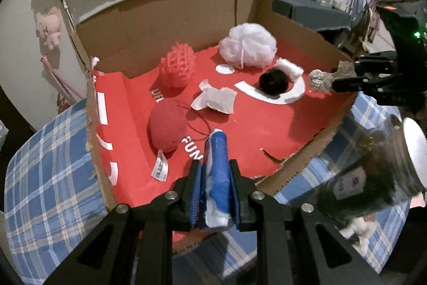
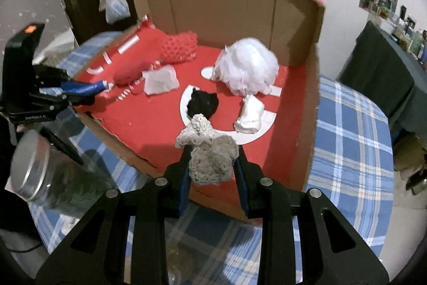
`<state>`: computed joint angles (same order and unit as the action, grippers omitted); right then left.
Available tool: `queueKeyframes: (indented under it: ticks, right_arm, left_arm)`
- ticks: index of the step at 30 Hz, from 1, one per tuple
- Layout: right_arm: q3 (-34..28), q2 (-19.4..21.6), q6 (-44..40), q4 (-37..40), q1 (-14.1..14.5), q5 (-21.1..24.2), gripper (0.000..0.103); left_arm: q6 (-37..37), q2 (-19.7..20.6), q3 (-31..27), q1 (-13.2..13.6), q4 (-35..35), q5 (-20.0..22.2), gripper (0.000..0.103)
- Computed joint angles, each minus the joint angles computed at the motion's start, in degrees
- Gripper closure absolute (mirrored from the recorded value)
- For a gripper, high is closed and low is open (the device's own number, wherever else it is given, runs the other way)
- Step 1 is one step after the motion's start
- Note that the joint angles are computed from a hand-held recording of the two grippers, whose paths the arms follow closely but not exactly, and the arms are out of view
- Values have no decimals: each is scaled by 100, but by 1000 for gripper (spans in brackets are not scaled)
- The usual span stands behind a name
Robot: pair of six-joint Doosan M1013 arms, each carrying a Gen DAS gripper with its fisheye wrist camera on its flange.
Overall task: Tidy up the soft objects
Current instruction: 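Open both tools to drop the blue cloth and lace scrunchie into the box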
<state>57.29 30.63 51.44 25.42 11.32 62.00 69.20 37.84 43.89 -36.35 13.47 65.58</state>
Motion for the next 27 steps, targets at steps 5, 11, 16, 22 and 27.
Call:
queueKeyframes:
  ticks: [5,11,16,22,27]
  right_arm:
    - [-248,147,198,-679,160,157,75]
    - [-497,283,400,-1247,287,392,75]
    - [-590,328,432,-1414,334,452,75]
    - [-666,364,484,-1554,369,548,74]
    - [-646,361,465,-1665,403,505,73]
  left_arm:
    - [96,326,-535,36,-67,608,82]
    - [103,529,-840,55,-34,943,81]
    - [101,627,-983,76,-9,1128,81]
    - [79,673,-1038,91,-16,1214,81]
    - [83,747,-1133,96,-9,1240,80]
